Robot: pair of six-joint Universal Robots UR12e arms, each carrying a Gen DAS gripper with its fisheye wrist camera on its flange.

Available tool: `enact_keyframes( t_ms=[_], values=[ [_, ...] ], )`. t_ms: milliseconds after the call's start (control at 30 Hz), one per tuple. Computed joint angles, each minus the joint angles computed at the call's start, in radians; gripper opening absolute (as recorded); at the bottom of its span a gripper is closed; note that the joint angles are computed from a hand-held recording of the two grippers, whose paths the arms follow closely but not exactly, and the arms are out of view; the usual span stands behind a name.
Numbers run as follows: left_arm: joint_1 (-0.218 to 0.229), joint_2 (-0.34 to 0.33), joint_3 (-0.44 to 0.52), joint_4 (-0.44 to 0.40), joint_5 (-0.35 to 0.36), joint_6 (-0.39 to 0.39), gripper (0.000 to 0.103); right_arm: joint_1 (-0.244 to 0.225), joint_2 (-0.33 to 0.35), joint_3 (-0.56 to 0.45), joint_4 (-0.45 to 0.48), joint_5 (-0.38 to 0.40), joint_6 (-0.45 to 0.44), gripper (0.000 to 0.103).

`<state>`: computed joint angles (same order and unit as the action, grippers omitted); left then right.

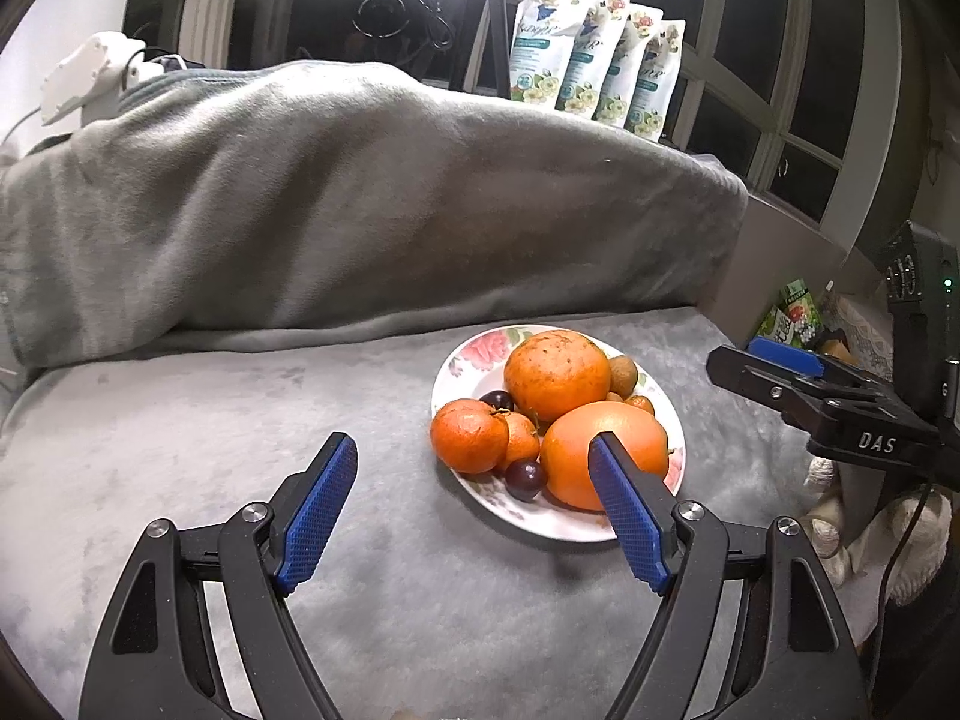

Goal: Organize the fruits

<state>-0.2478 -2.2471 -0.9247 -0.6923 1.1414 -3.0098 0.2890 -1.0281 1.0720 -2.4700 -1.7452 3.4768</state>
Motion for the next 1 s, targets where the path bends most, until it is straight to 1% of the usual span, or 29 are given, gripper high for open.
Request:
enact_keyframes(
  t_ms=[167,333,533,700,1000],
  values=[
    [0.002,0.021,-0.033,0.024,0.023,-0.015,0.080,0.019,-0.004,-0.011,0.022,-0.065,0.023,0.103],
    [0.003,0.047,-0.075,0.061,0.058,-0.020,0.080,0.040,-0.010,-0.016,0.022,-0.132,0.031,0.103],
    [-0.001,0.069,-0.112,0.100,0.099,-0.007,0.080,0.059,-0.015,-0.018,0.013,-0.196,0.025,0.103],
    [0.000,0.083,-0.132,0.114,0.107,-0.006,0.080,0.076,-0.014,-0.021,0.009,-0.258,0.007,0.103],
    [0.000,0.096,-0.147,0.135,0.125,-0.021,0.080,0.082,-0.016,-0.018,0.000,-0.251,0.005,0.103]
  ],
)
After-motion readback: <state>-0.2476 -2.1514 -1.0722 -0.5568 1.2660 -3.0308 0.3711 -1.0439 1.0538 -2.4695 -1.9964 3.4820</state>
